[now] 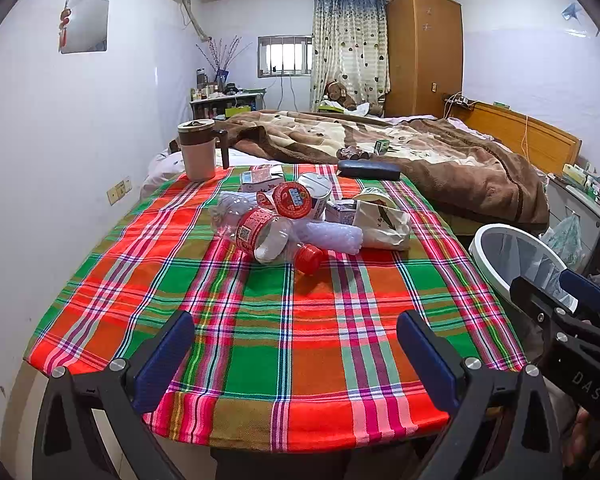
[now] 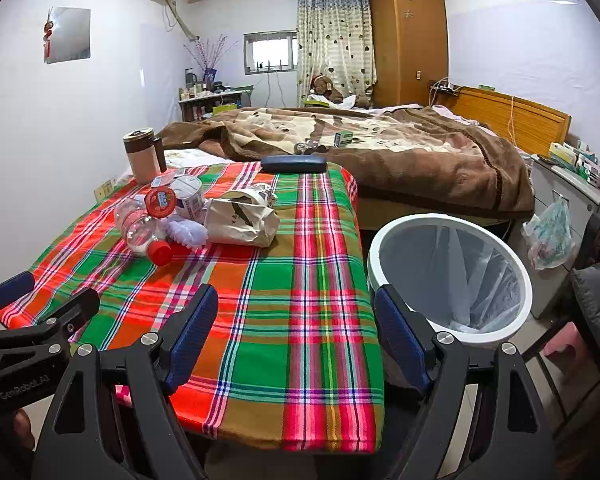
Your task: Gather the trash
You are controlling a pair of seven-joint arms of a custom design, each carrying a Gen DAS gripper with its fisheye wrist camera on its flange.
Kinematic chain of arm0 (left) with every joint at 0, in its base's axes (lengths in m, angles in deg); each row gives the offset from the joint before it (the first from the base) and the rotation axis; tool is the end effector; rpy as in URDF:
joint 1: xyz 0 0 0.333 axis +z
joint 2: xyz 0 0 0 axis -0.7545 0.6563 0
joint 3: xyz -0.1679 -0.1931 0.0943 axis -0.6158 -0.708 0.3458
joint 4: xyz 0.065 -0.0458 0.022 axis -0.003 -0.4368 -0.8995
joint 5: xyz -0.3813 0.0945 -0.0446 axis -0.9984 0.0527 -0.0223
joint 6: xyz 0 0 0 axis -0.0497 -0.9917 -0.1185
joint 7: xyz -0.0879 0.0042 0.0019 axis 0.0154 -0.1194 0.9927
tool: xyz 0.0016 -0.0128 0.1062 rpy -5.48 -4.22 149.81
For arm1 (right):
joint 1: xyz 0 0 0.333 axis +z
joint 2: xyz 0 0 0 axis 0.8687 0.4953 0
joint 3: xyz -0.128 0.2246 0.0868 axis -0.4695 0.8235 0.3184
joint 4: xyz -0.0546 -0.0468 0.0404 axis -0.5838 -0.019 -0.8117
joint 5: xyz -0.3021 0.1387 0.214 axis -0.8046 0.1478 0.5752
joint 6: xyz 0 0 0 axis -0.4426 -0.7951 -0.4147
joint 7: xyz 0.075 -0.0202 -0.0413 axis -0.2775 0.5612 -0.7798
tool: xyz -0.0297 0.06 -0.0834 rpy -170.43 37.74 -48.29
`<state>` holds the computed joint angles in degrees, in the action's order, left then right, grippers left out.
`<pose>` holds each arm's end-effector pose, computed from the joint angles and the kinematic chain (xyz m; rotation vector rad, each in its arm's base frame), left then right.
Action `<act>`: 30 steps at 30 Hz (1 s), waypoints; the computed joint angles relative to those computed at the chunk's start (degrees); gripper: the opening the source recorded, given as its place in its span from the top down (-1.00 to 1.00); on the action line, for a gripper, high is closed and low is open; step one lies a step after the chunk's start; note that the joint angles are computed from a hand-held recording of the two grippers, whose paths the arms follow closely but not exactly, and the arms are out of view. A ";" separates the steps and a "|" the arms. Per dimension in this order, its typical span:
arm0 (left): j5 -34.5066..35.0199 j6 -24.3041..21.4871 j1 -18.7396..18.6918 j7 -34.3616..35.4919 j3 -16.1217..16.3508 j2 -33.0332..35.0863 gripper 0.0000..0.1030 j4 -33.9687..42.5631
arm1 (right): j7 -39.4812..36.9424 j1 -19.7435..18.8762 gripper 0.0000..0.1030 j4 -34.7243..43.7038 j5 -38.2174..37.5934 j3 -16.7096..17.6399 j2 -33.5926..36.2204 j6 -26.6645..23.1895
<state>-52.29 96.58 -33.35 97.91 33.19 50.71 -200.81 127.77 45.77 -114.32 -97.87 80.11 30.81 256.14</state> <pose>0.4440 -0.2212 0.4299 -1.4590 1.8915 -0.9646 0.3875 0.0917 0.4258 -1.4270 1.8620 -0.9550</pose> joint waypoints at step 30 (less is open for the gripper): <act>0.16 -0.38 -0.64 -0.39 0.49 -0.76 -0.98 -0.38 | -0.03 -0.09 -0.60 -0.04 0.24 0.23 -0.30 -0.39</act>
